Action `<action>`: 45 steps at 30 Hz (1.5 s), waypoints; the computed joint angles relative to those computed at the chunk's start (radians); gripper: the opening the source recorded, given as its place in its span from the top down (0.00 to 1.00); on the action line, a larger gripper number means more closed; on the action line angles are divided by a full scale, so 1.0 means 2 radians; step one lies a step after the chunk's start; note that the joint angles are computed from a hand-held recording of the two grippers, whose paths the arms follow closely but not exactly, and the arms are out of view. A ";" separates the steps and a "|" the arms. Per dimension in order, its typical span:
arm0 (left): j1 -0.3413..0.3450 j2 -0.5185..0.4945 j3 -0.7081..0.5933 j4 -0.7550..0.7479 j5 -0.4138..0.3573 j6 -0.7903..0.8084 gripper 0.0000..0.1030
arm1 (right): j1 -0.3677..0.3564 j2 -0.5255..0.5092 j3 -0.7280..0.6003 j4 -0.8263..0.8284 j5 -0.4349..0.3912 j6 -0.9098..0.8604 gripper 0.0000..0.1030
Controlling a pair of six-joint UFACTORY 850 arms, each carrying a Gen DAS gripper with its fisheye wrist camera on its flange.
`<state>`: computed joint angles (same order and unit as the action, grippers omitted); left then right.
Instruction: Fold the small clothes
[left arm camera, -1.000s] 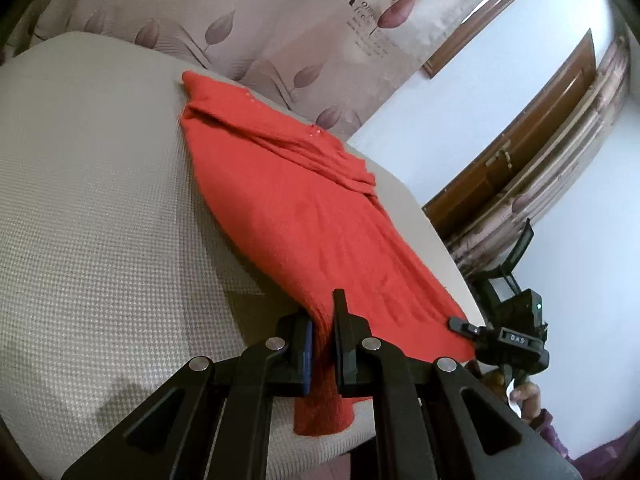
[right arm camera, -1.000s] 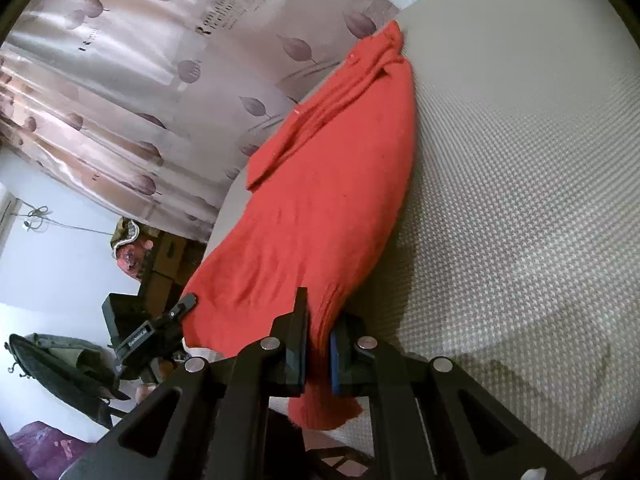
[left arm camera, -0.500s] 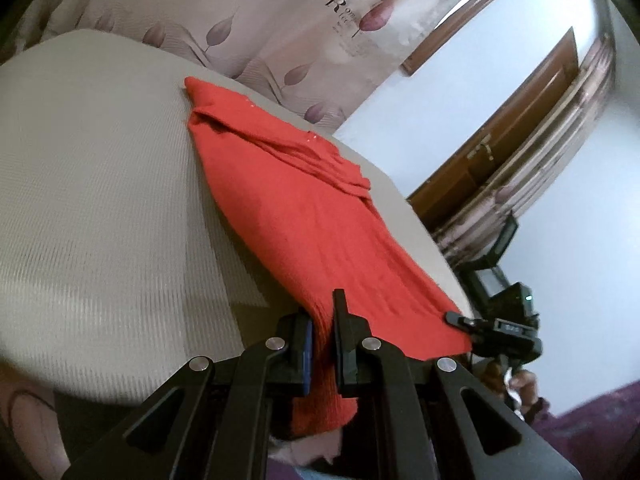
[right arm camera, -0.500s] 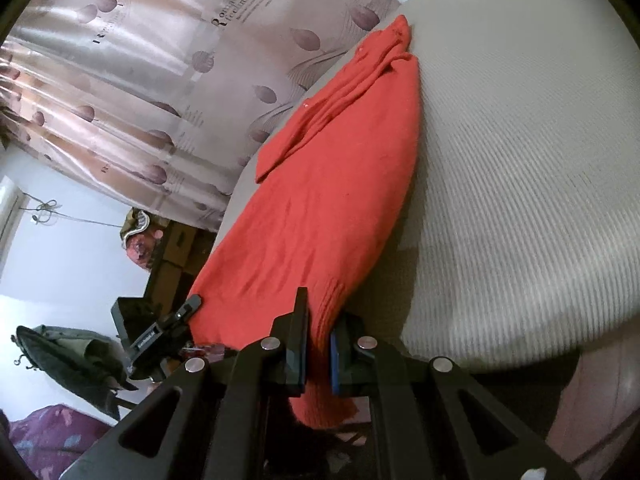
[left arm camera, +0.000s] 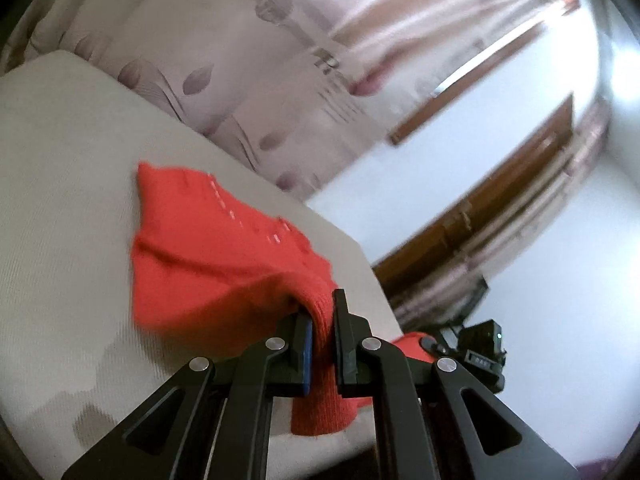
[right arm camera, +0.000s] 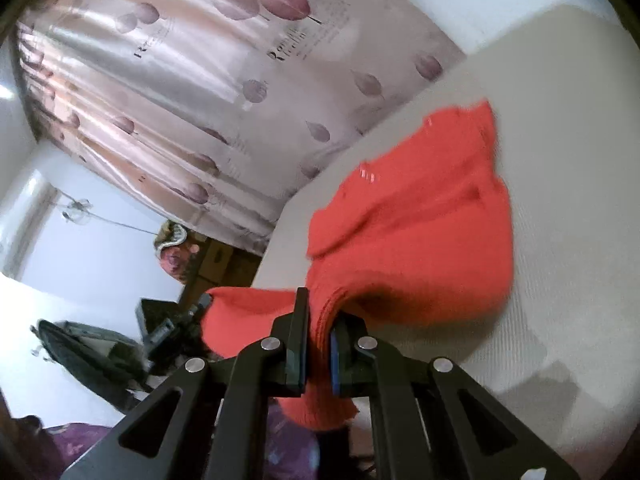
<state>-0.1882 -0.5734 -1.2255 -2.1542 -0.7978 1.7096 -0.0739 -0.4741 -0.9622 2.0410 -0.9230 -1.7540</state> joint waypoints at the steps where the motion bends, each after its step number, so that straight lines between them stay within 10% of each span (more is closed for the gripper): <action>1: -0.001 -0.015 -0.025 0.002 0.015 -0.007 0.92 | 0.003 -0.018 -0.028 -0.008 0.010 0.018 0.93; 17: 0.014 -0.342 -0.494 0.223 0.154 -0.387 0.79 | -0.001 -0.337 -0.478 -0.114 0.059 0.322 0.86; 21: 0.018 -0.323 -0.467 0.148 0.179 -0.307 0.56 | -0.009 -0.346 -0.466 -0.059 0.014 0.302 0.84; 25: 0.017 -0.296 -0.434 0.176 0.186 -0.276 0.55 | -0.017 -0.343 -0.440 0.004 -0.047 0.270 0.50; 35: 0.020 -0.207 -0.276 0.251 0.163 -0.202 0.51 | 0.000 -0.220 -0.279 0.012 0.029 0.126 0.44; 45: 0.021 -0.173 -0.175 0.147 0.088 -0.090 0.50 | 0.018 -0.146 -0.154 0.016 0.126 0.031 0.43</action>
<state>-0.1460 -0.9199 -1.5755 -1.8607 -0.6215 1.5301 -0.0386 -0.7652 -1.2703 2.0725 -0.6710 -1.6911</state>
